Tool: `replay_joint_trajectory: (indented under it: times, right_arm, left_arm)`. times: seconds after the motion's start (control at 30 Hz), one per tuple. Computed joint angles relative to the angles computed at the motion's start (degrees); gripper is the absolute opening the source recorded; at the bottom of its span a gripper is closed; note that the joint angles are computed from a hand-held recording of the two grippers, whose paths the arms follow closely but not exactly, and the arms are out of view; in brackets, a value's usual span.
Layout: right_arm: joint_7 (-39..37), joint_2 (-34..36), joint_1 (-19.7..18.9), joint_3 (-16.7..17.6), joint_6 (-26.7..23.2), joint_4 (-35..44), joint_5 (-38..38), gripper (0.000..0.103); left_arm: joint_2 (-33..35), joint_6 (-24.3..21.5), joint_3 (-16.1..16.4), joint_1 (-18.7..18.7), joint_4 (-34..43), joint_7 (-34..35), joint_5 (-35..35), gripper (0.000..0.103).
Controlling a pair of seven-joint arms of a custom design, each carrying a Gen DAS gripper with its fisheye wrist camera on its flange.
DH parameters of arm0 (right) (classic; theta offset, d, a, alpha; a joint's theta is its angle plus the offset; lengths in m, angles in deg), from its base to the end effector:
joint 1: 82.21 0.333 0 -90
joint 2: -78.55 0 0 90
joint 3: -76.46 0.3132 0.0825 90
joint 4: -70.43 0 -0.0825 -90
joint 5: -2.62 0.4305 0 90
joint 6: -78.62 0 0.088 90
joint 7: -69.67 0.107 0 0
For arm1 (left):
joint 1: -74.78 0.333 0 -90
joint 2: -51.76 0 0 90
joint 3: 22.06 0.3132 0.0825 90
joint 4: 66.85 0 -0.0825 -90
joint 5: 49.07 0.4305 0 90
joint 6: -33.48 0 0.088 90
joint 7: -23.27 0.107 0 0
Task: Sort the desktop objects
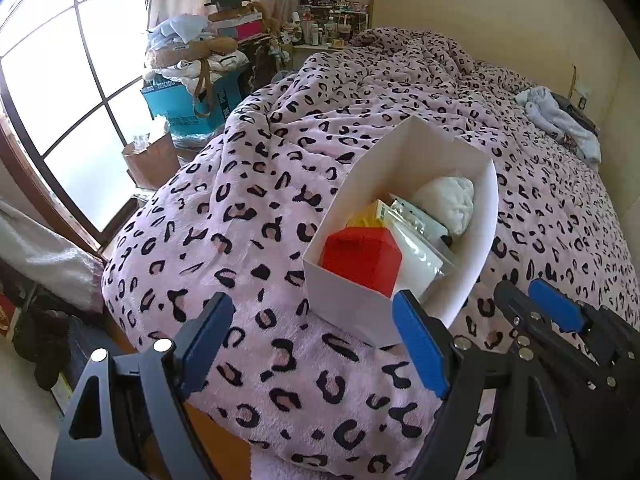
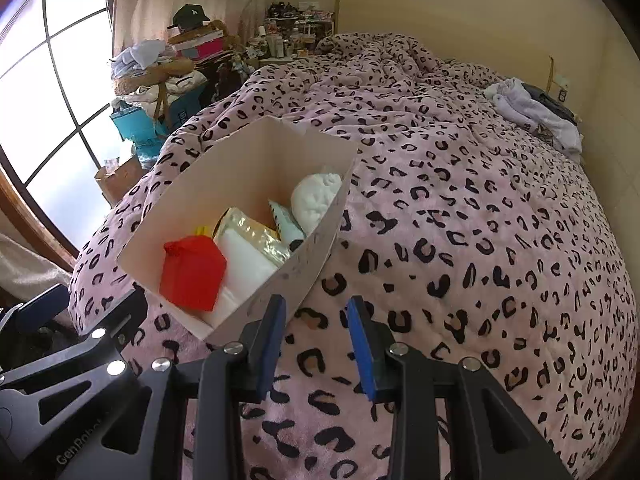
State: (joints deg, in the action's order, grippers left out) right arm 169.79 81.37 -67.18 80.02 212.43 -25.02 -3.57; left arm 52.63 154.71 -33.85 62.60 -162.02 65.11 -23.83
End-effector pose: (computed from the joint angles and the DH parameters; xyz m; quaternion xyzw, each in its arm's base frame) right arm 0.6354 0.2109 0.6257 -0.7354 0.6034 -0.1959 0.2383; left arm 0.6019 -0.2452 0.6268 -0.7621 0.5758 -0.1785 0.2362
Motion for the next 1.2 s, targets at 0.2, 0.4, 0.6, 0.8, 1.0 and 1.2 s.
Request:
replay_joint_trajectory:
  times: [0.2, 0.4, 0.6, 0.8, 1.0, 1.2]
  right_arm:
    - [4.01, 1.60, 0.68, 0.13, -1.15, 2.34, -3.64, 0.033]
    - [6.63, 2.77, 1.27, 0.23, -1.98, 3.89, -5.85, 0.033]
    - [6.82, 2.96, 1.37, 0.16, -1.96, 4.17, -6.43, 0.033]
    - [6.95, 2.99, 1.39, 0.09, -1.88, 4.26, -7.08, 0.033]
    - [6.66, 2.90, 1.24, 0.05, -1.82, 4.10, -6.92, 0.033]
    - [6.24, 2.91, 1.07, 0.02, -1.75, 4.04, -6.46, 0.033]
  left_arm:
    - [1.11, 1.79, 0.73, 0.77, 0.94, 4.03, -2.42, 0.083]
    - [1.65, 2.75, 1.30, 1.16, 1.37, 6.42, -2.97, 0.083]
    - [1.26, 5.72, 1.63, 2.01, 0.26, 8.47, -6.96, 0.083]
    - [1.62, 6.01, 1.57, 2.07, 0.49, 8.80, -7.47, 0.083]
    - [1.87, 5.61, 1.60, 1.90, 0.88, 9.09, -7.61, 0.083]
    - [2.05, 5.48, 1.64, 1.84, 1.07, 9.04, -8.04, 0.083]
